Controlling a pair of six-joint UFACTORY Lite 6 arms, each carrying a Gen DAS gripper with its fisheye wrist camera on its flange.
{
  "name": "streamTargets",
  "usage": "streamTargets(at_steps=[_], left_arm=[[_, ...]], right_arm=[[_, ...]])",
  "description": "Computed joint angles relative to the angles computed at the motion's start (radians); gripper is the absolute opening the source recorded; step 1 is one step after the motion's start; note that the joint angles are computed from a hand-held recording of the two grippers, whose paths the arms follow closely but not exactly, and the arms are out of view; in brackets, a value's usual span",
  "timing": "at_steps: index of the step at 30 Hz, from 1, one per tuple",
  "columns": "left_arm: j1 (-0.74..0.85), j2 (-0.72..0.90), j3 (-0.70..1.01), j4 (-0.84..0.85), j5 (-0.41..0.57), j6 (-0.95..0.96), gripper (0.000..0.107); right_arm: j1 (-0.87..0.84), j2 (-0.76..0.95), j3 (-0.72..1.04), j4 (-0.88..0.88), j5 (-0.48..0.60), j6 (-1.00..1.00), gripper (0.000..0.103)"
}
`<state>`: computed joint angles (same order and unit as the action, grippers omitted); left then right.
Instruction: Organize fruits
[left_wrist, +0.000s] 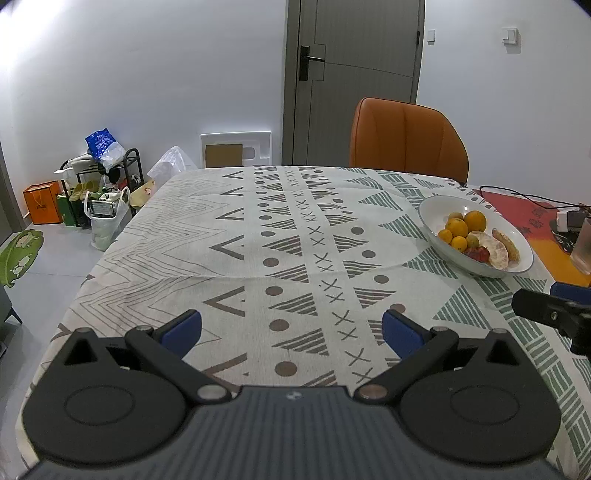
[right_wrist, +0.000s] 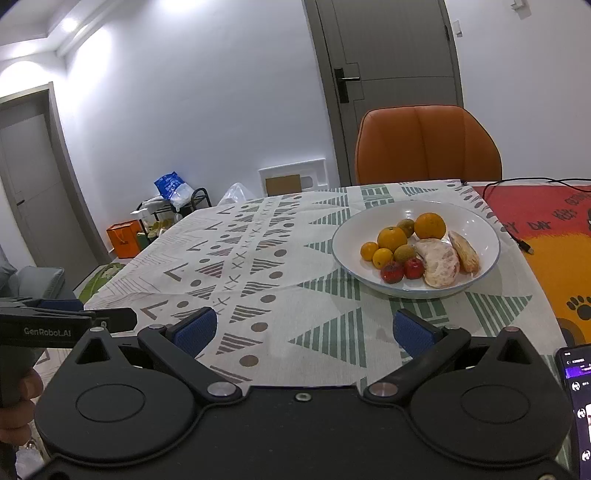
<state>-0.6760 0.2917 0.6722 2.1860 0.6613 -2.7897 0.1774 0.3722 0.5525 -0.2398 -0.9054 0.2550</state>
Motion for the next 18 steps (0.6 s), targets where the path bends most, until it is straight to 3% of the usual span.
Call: streamTargets(at_steps=[18], left_arm=[[0.001,0.003,0.004,-0.003,0.0,0.003,0.103]], right_arm=[[0.008,-0.001,0.003,0.001,0.005,-0.005,0.103]])
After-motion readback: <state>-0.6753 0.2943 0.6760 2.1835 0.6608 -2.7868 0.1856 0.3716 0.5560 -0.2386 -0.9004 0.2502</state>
